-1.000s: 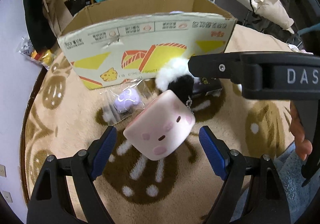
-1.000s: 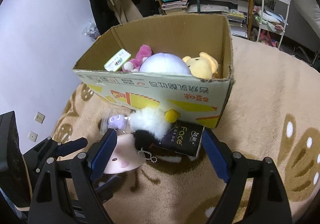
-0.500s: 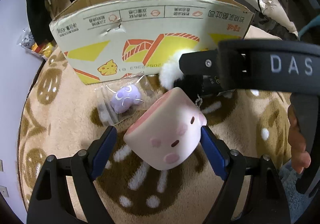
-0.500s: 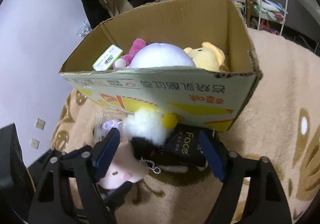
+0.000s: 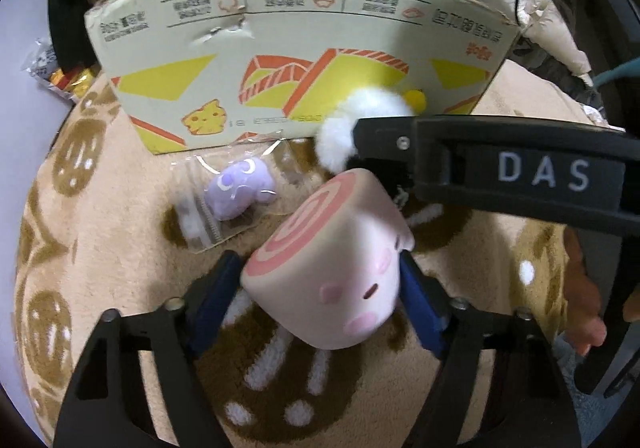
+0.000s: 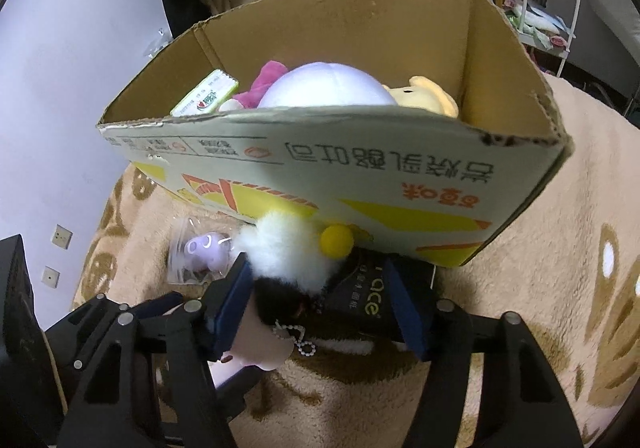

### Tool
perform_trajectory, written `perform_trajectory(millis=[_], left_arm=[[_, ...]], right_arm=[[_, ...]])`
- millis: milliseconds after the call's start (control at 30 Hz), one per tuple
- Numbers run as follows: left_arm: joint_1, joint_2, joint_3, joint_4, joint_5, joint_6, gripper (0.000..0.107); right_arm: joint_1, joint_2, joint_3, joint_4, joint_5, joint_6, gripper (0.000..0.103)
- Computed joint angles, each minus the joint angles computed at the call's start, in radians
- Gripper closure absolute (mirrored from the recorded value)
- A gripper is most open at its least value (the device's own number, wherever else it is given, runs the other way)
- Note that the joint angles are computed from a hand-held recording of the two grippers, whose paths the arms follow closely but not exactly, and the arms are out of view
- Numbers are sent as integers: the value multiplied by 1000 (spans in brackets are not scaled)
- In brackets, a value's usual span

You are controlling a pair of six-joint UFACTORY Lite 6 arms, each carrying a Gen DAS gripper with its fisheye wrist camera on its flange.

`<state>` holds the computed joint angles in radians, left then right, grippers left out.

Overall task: Organize soft objects
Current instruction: 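Lift pink plush with left tool while right tool lifts pompom keychain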

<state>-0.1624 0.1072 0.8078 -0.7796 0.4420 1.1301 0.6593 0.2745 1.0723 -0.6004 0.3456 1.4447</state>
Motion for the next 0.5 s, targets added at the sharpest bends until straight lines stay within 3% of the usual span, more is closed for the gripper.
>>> perform_trajectory(millis=[100,200,267,500], left_arm=[[8,5,1,-18,6,22,42],[14,12,5,-24,7,28,48],[11,7,-5,-33,2,31,51],[14,-32,-14,37,17,-39,59]], right_arm=[[-8,8,2,55,-45,-64,52],[-8,32,25,84,-48,-112,54],[-6,51,40,88,-52,-131,65],[0,31,30,94,-42,-127,69]])
